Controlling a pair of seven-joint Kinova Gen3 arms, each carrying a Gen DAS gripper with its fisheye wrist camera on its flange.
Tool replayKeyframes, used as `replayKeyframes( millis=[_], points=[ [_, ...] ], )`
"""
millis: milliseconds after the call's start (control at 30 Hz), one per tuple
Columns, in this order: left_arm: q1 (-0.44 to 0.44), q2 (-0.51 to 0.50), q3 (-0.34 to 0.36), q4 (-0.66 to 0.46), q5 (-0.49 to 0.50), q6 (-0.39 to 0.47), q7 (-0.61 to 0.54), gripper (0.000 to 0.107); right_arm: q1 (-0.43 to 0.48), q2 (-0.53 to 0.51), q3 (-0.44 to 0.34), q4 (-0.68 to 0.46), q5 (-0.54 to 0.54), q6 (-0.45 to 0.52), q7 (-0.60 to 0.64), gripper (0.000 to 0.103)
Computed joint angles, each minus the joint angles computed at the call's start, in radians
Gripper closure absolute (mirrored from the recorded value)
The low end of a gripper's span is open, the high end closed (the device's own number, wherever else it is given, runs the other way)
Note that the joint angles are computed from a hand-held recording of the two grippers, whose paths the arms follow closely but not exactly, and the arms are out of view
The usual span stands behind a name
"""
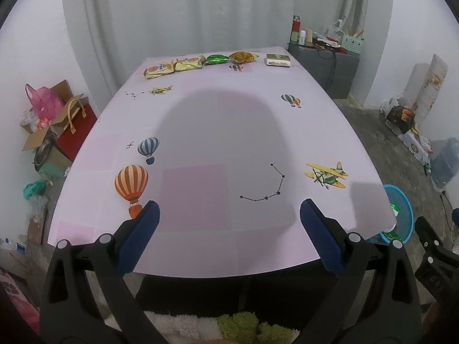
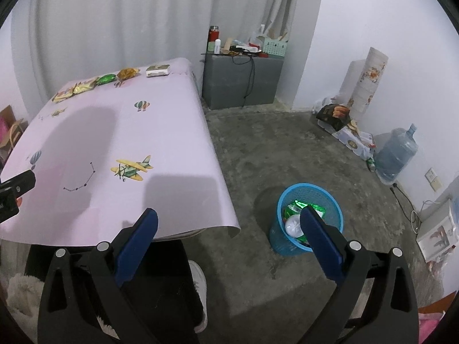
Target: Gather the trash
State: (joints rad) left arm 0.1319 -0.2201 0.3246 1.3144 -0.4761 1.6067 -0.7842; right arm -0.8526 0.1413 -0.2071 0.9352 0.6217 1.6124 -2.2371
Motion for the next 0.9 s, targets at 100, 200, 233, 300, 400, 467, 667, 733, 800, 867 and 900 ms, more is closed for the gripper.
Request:
replayKeyframes(
  millis=[100,200,233,300,400,467,667,733,800,867,900],
  points=[
    [-0.002,0.000,-0.006,0.000,0.006,0.001,-0.003,0.013,-0.001,0.000,0.001,-0.001,0.000,0.001,0.000,0.007],
    [-0.003,-0.001,-0.005,0.001,0.007,0.001,-0.002,0.013,-0.001,0.000,0.001,0.000,0.003,0.001,0.001,0.007],
    [-0.004,-0.001,-0.007,0.001,0.009,-0.001,-0.006,0.013,0.000,-0.001,0.001,-0.001,0.003,0.002,0.003,0.007],
    [-0.004,-0.003,-0.006,0.003,0.011,0.000,-0.004,0.013,0.001,-0.001,0.001,-0.002,0.005,0.004,0.004,0.007],
    [-0.005,-0.003,-0.006,0.005,0.016,0.002,-0.002,0.013,0.000,0.000,0.002,0.000,0.009,0.009,0.001,0.007],
    [-0.005,-0.004,-0.005,0.007,0.014,0.000,-0.001,0.013,0.002,0.000,0.003,-0.002,0.010,0.012,0.001,0.007],
    [-0.006,-0.003,-0.004,0.007,0.016,0.000,-0.003,0.013,0.001,-0.001,0.003,-0.001,0.017,0.018,-0.007,0.007],
    [-0.005,-0.002,-0.003,0.007,0.015,0.003,-0.004,0.013,0.000,-0.001,0.002,0.000,0.020,0.019,-0.010,0.007],
    [-0.004,-0.001,-0.001,0.005,0.013,0.005,-0.001,0.013,0.001,-0.004,0.002,0.004,0.019,0.017,-0.013,0.007],
    [-0.003,-0.002,0.001,0.007,0.010,0.004,0.002,0.013,0.003,-0.005,0.001,0.006,0.019,0.016,-0.013,0.007],
    [-0.003,-0.002,0.001,0.009,0.008,0.004,0.003,0.013,0.004,-0.006,0.000,0.008,0.020,0.016,-0.014,0.007]
  ],
)
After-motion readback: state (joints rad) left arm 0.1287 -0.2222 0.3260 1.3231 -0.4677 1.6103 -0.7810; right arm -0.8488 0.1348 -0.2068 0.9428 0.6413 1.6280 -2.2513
